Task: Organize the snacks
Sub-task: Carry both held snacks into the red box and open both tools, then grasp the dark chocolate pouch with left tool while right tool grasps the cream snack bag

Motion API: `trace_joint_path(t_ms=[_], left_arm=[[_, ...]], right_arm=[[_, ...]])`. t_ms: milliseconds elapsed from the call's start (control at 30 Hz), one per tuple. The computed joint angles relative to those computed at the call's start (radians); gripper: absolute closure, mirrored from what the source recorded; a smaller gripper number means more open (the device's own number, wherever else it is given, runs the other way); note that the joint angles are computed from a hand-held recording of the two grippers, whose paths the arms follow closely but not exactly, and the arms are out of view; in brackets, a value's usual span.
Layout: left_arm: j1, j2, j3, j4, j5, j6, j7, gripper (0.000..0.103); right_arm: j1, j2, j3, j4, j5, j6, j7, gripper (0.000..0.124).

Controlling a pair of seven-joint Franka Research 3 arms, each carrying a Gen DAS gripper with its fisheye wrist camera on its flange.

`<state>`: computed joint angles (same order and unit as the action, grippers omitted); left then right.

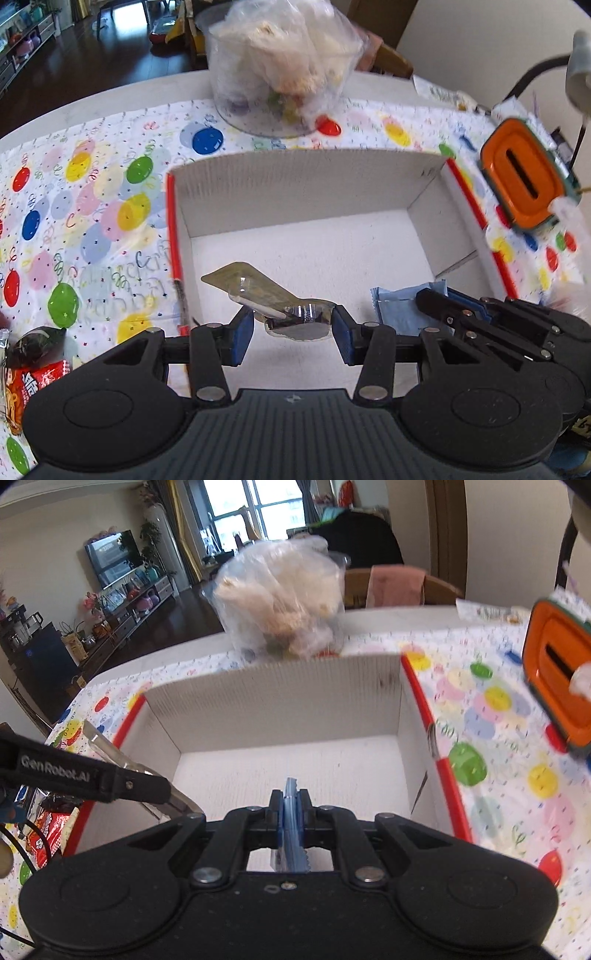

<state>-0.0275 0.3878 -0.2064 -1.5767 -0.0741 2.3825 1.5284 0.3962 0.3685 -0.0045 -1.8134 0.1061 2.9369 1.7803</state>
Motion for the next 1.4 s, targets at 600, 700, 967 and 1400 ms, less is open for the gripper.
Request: trace_joint_path(t_ms=[600, 700, 967, 1400], left_arm=[[-0.053, 0.094, 0.013, 0.125, 0.115, -0.114, -0.034, 0.057], [-0.047, 0.092, 0.012, 0.123, 0.107, -0.113, -0.040, 0.054], [-0.010, 0.020, -0.007, 0.020, 0.034, -0.029, -0.018, 0.047], [0.019, -0.196, 0.000, -0.245, -0.084, 0.184, 0.042, 0.037]], right_arm=[[-0.048, 0.012, 0.035, 0.028, 0.061, -0.096, -0.097, 0.106], [-0.052, 0.004, 0.037, 0.018, 0.065, -0.095, -0.105, 0.104], [-0.043, -0.051, 0.028, -0.043, 0.029, -0.058, -0.136, 0.093], [-0.082, -0.137, 0.114, -0.108, 0.160, 0.010, -0.302, 0.078]])
